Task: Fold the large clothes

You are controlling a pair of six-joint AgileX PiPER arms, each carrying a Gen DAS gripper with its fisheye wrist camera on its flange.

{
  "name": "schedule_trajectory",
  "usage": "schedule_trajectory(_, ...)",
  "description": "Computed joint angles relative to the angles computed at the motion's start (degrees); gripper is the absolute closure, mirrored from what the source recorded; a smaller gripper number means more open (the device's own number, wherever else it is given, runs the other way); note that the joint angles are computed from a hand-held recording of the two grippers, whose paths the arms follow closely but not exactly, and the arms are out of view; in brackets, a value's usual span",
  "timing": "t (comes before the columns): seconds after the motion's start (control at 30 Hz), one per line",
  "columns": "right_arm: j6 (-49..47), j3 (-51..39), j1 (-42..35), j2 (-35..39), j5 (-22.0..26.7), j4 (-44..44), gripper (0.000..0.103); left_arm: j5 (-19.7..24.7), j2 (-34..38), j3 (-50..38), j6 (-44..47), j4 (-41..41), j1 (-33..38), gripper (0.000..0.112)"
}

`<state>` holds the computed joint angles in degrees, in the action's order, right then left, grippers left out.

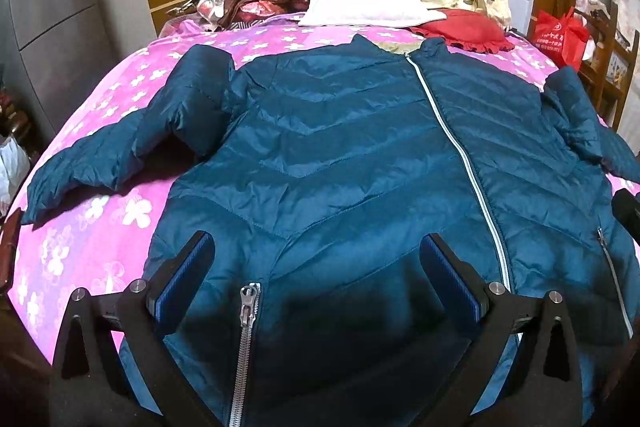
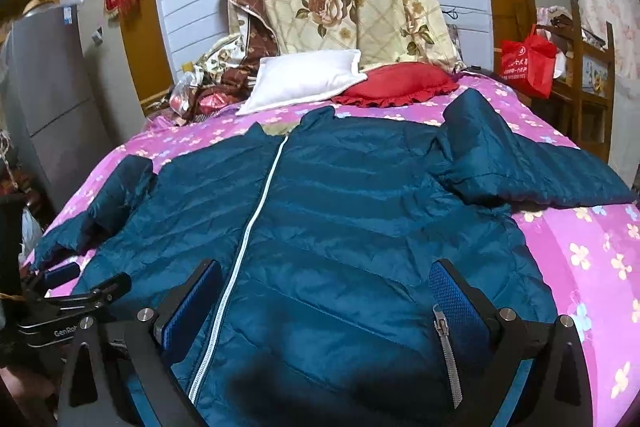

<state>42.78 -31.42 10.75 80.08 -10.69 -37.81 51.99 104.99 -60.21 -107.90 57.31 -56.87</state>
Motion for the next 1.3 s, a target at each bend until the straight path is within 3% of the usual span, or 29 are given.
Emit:
schedule_trajectory(0.1, -2.9, 0.6, -0.2, -0.5, -0.2, 3.0, 0.0, 0.3, 0.0, -0.1, -0.1, 0.1, -0.2, 0.01)
schedule_trajectory(0.33, 9.1, 0.4, -2.7, 0.3, -1.9, -8.2, 0.0, 0.2, 0.2, -0.1, -0.3, 0.1, -0.3, 0.01)
schedule_trajectory(0.53, -2.7, 1.2, -0.2, -1.7, -0.4, 3.2, 0.0, 0.2, 0.7, -0.6, 0.1, -0.2, -0.7, 0.01)
schedule_trajectory(0.87, -1.2, 1.2, -0.3, -1.9, -0.2, 2.1, 0.0, 0.0, 0.7, -0.4, 0.0, -0.2, -0.7, 0.01)
schedule_trajectory(0.97, 4.0, 0.8, -1.2, -1.2, -0.6, -3.1, 0.0, -0.2, 0.6, -0.1, -0.1, -0.4, -0.5, 0.01)
schedule_trajectory(1.3, 1.0, 1.1, -0.8, -1.0, -1.1, -0.2, 0.0, -0.4, 0.0, 0.5, 0.0, -0.4, -0.2, 0.01)
